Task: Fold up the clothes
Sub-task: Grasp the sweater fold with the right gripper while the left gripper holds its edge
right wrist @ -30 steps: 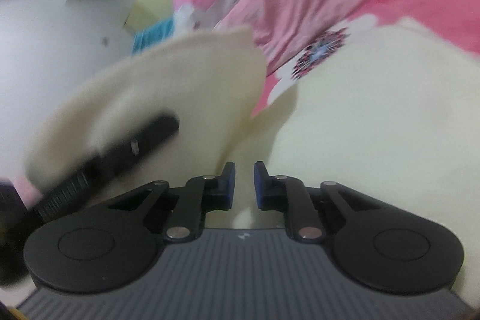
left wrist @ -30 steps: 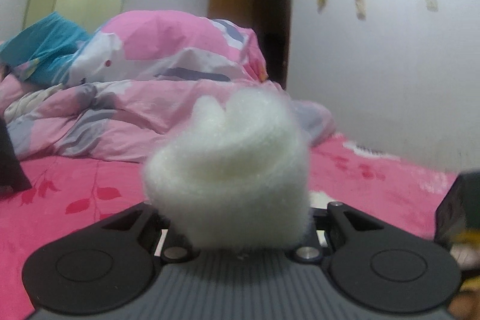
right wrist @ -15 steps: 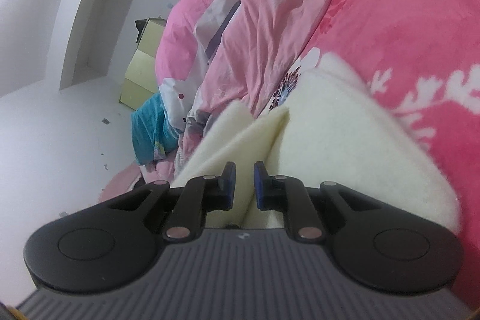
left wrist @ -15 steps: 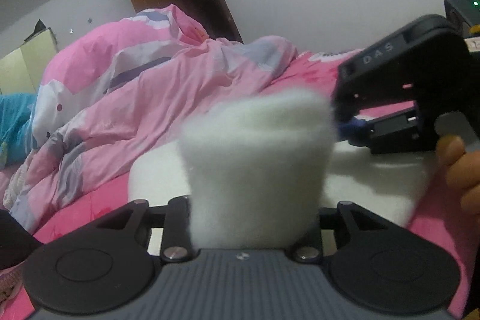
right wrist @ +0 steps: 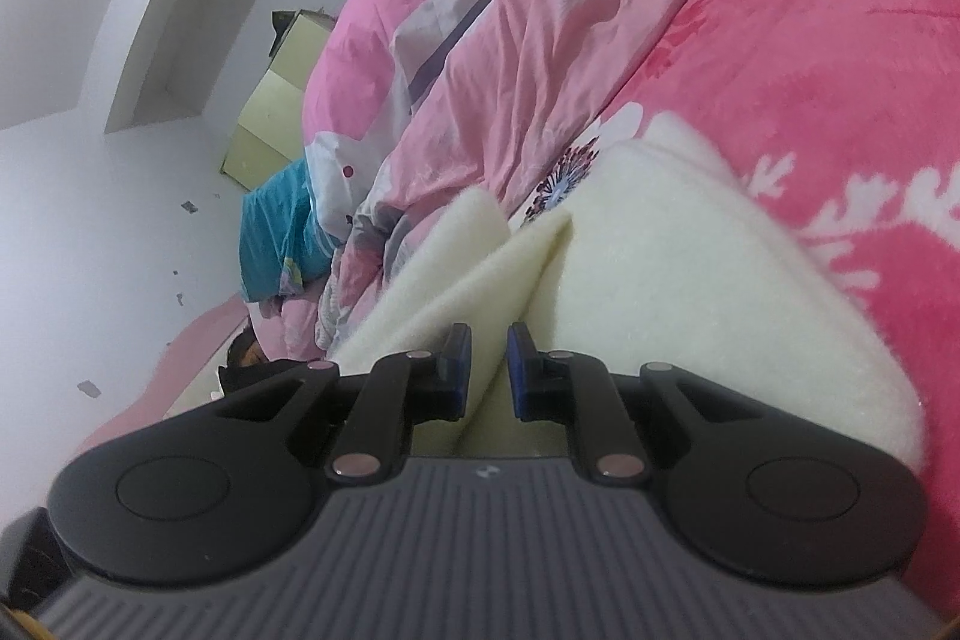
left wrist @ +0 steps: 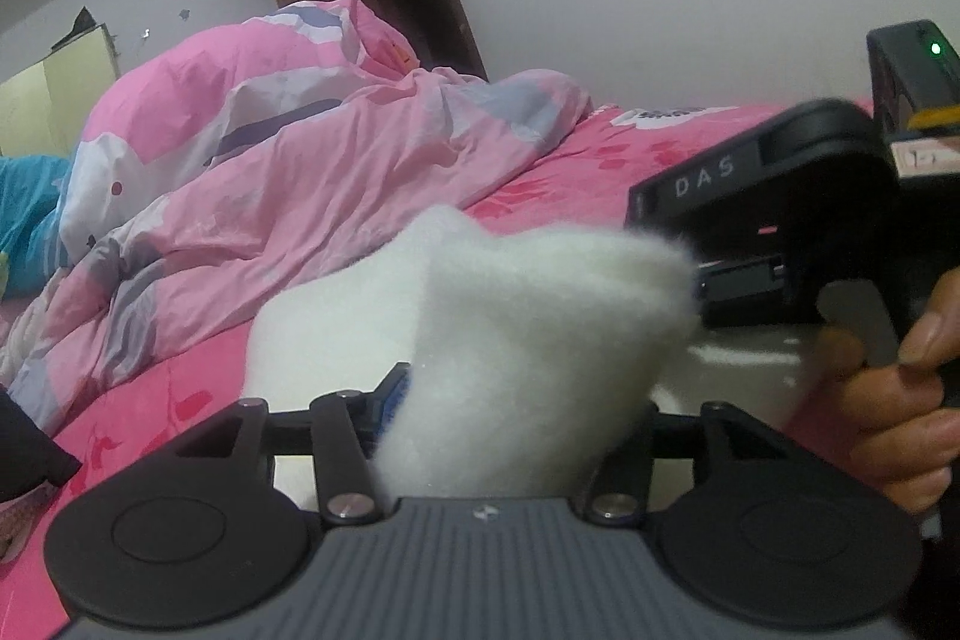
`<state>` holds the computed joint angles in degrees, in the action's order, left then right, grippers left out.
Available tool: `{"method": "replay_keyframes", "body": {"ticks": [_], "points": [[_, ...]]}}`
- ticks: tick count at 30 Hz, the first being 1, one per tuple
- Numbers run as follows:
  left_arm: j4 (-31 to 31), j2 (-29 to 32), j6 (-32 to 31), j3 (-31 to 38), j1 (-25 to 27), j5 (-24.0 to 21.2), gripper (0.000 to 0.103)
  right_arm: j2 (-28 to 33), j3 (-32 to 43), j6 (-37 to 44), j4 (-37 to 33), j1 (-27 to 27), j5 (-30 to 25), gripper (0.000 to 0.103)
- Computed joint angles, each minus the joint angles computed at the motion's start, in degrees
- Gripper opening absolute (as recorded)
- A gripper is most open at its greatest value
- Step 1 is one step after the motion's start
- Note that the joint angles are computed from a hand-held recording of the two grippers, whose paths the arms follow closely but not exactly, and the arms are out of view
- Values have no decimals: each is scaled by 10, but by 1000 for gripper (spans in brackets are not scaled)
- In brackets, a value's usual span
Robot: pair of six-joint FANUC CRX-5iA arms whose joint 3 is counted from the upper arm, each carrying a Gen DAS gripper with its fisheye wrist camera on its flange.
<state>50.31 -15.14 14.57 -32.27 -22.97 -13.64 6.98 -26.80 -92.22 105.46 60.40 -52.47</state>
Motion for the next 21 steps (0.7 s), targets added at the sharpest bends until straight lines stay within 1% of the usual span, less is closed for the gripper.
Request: {"method": "replay_keyframes", "body": {"ticks": [4, 8, 12, 21], "points": [[-6, -12, 14, -1, -2, -3, 52, 0, 5, 27, -17, 6, 2, 11], [-49, -19, 70, 6, 4, -16, 52, 1, 8, 42, -27, 9, 3, 11], [-67, -23, 95, 7, 6, -18, 52, 1, 9, 47, -30, 10, 3, 11], [-64, -29, 77, -8, -2, 5, 52, 2, 11, 57, -34, 12, 3, 12]]}}
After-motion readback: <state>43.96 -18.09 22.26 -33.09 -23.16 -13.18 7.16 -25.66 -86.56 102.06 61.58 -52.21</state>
